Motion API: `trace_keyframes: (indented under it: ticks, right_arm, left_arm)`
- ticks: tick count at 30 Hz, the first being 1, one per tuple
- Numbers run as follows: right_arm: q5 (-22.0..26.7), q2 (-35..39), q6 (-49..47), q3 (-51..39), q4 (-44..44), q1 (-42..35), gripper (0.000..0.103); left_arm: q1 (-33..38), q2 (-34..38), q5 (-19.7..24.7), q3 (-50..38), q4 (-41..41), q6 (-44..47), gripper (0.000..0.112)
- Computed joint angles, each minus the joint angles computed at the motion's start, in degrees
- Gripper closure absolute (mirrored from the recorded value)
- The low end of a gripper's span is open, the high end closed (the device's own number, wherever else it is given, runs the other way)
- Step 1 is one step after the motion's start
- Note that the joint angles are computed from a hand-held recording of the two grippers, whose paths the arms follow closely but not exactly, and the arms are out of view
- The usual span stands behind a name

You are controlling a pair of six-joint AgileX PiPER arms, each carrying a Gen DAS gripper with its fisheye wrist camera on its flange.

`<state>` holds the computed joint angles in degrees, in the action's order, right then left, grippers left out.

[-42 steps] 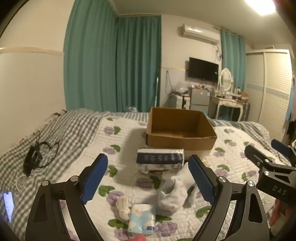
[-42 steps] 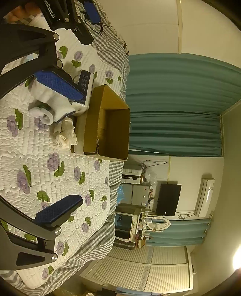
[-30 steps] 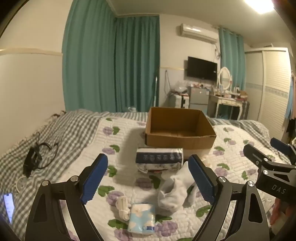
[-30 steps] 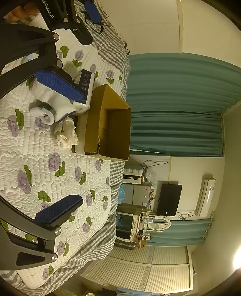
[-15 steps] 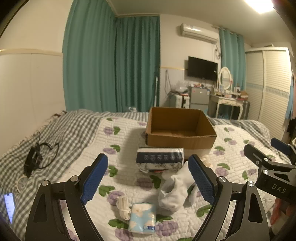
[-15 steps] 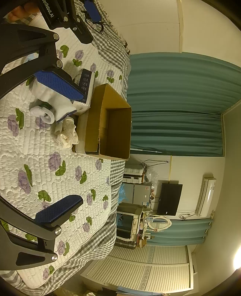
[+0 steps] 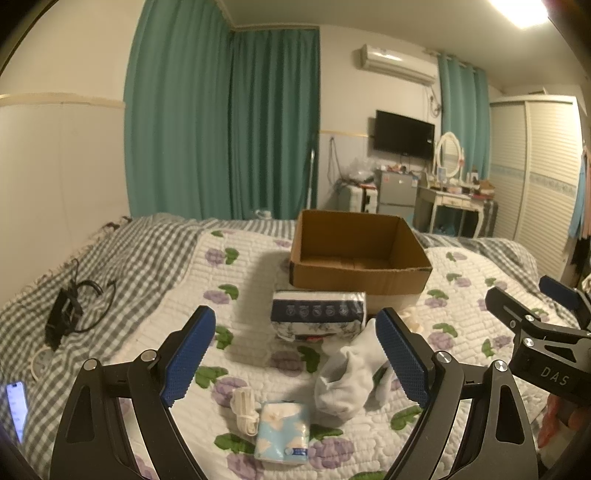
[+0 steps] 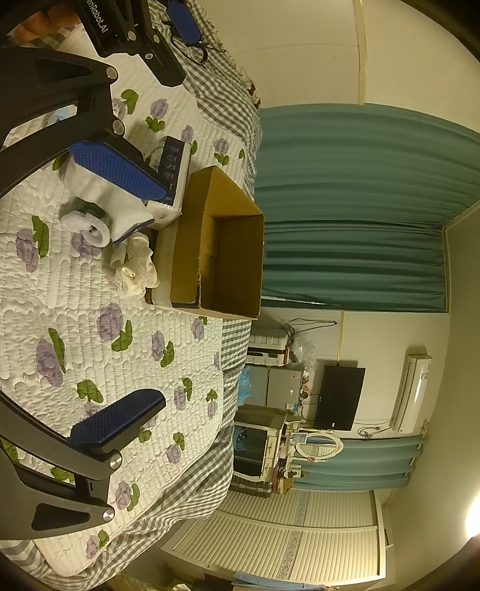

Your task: Organize soft objects

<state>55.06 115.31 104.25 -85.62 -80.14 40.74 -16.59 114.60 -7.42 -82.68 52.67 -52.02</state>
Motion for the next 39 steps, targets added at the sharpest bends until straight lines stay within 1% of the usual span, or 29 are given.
trace_keyframes:
  ticks: [3,6,7,11,13,16,18,19,32,34,39]
  right_arm:
    - [0.0,0.1,-0.2,-0.2,0.2,0.0,0.000]
    - [-0.4,-0.3,0.6,0.9,-0.3,-0.2,0.000]
    - [-0.4,-0.3,0.6,0.9,-0.3,-0.2,0.000]
    - [-0.6,-0.4,0.8,1.2,-0.3,-0.3,0.000]
    - [-0.6,-0.4,1.1,1.5,-0.5,-0.3,0.000]
    - [-0.6,-0.3,0.9,1.3,-0.3,-0.3,0.000]
    - [-0.6,-0.3,0.8,1.3,-0.3,-0.3,0.000]
    - [-0.6,-0.3,0.7,1.2,-0.2,-0.3,0.000]
    - [-0.6,-0.2,0.2,0.8,0.1,-0.3,0.000]
    - [-0.6,-0.1,0.1,0.8,0.1,-0.4,0.000]
    - [-0.6,-0.1,0.1,0.8,0.2,-0.4,0.000]
  left_arm:
    - [0.1,0.1,0.0,-0.3,2.3,-2.4,0.022]
    - [-0.3,0.3,0.4,-0.2,-1.4,1.2,0.022]
    - [-0.4,0.3,0.5,0.0,-3.8,3.6,0.022]
    - [-0.5,0.2,0.4,0.3,-5.7,5.4,0.023]
    - [-0.4,0.4,0.6,-0.1,-3.2,3.0,0.022]
    - [-0.4,0.4,0.5,-0.1,-2.1,2.0,0.022]
    - [-0.4,0.4,0.5,0.0,-3.8,3.6,0.022]
    - [-0.4,0.4,0.5,-0.2,-2.2,2.0,0.022]
    - [-0.3,0.5,0.6,-0.3,0.0,-0.1,0.022]
    - [-0.3,0.5,0.7,-0.5,1.2,-1.5,0.022]
    - [-0.3,0.5,0.5,-0.3,-0.3,0.0,0.022]
